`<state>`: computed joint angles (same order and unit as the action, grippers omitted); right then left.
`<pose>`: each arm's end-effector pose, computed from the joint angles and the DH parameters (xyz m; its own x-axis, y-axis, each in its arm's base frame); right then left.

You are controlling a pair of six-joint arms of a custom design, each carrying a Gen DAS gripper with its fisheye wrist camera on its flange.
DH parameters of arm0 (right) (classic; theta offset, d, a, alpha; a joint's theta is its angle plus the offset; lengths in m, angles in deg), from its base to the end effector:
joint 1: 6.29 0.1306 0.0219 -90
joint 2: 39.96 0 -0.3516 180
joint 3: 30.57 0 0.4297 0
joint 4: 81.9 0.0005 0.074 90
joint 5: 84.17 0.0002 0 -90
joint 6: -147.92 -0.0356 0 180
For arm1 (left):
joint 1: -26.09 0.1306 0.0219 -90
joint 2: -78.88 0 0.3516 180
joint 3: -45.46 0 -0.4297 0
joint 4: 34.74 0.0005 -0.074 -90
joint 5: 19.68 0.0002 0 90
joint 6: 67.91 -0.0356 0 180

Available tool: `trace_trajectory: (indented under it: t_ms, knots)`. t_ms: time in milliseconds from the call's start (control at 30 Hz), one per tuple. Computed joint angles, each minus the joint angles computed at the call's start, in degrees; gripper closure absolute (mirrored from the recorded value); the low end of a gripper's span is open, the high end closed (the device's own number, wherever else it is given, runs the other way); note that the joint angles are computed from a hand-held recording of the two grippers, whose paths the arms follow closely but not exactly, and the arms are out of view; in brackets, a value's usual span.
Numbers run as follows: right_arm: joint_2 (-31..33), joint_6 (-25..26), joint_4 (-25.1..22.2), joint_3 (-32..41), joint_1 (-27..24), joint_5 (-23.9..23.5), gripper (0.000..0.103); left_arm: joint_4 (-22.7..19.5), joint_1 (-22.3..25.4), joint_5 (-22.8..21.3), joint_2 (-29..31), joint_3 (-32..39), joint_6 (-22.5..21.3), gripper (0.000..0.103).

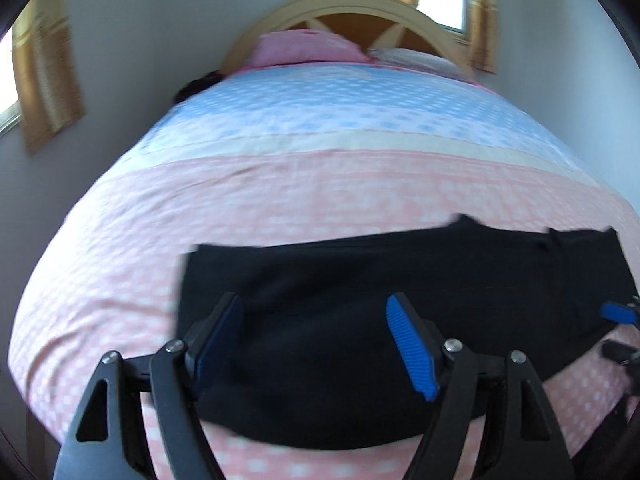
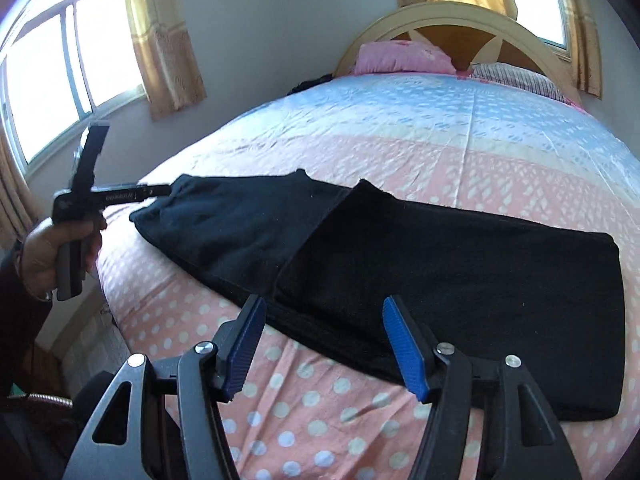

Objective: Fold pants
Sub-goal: 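Grasp the pants end with the left tool and lift it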

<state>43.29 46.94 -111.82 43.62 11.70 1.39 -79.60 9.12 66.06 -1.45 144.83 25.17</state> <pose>0.4653 0.1535 0.3431 -0.6569 -0.0137 -0.7539 -0.2445 0.9497 0.1959 0.5628 -0.1695 0.3972 -0.6902 0.1546 -0.7069 0.2042 0.9788 0.0147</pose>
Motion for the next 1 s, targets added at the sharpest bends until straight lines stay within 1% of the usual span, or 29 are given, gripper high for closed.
trace_trajectory:
  t_ms: [67,133,200,233,267,300,333,367,500,633,700,900,1000]
  knots:
    - [-0.9,-2.0,1.3,-0.9,1.2,1.0,0.04,-1.3,3.0,0.4,0.5,0.1,2.3,0.025]
    - [-1.1,-3.2,2.1,-1.5,2.0,1.4,0.04,-0.7,5.6,4.2,0.2,-1.2,5.5,0.026]
    - [-1.3,-3.8,2.7,-2.0,2.9,1.8,0.04,0.5,7.6,9.1,-0.1,-2.6,9.2,0.028]
    - [-1.3,-3.8,2.8,-2.0,3.3,1.9,0.04,1.0,8.1,11.3,-0.1,-3.2,10.4,0.032]
    - [-1.6,-3.8,2.9,-2.3,3.8,2.2,0.04,1.8,8.6,14.5,0.0,-3.8,11.5,0.035]
    - [-1.8,-3.5,3.0,-2.4,4.3,2.6,0.04,2.1,8.9,16.8,0.4,-3.9,12.3,0.042]
    - [-2.1,-3.2,3.1,-2.7,4.7,3.1,0.04,2.2,8.9,16.6,0.6,-4.1,12.7,0.043]
    - [-2.4,-2.8,3.1,-2.8,5.2,3.8,0.04,3.5,8.7,16.1,0.4,-4.6,12.5,0.043]
    - [-3.1,-2.4,3.4,-3.3,6.3,4.8,0.04,4.4,8.3,14.3,1.3,-3.9,11.6,0.043]
    - [-2.8,-3.4,3.6,-3.4,6.8,4.4,0.04,3.0,8.4,13.6,1.8,-3.0,8.7,0.042]
    - [-2.6,-3.8,3.6,-3.3,7.1,4.0,0.04,2.0,8.0,12.2,1.9,-2.7,6.9,0.042]
    - [-3.0,-3.5,3.4,-3.7,8.4,5.1,0.04,1.4,7.0,8.7,2.1,-2.5,5.0,0.042]
    - [-2.8,-4.0,3.4,-3.6,8.6,5.5,0.04,1.8,6.9,8.4,1.7,-3.0,4.5,0.045]
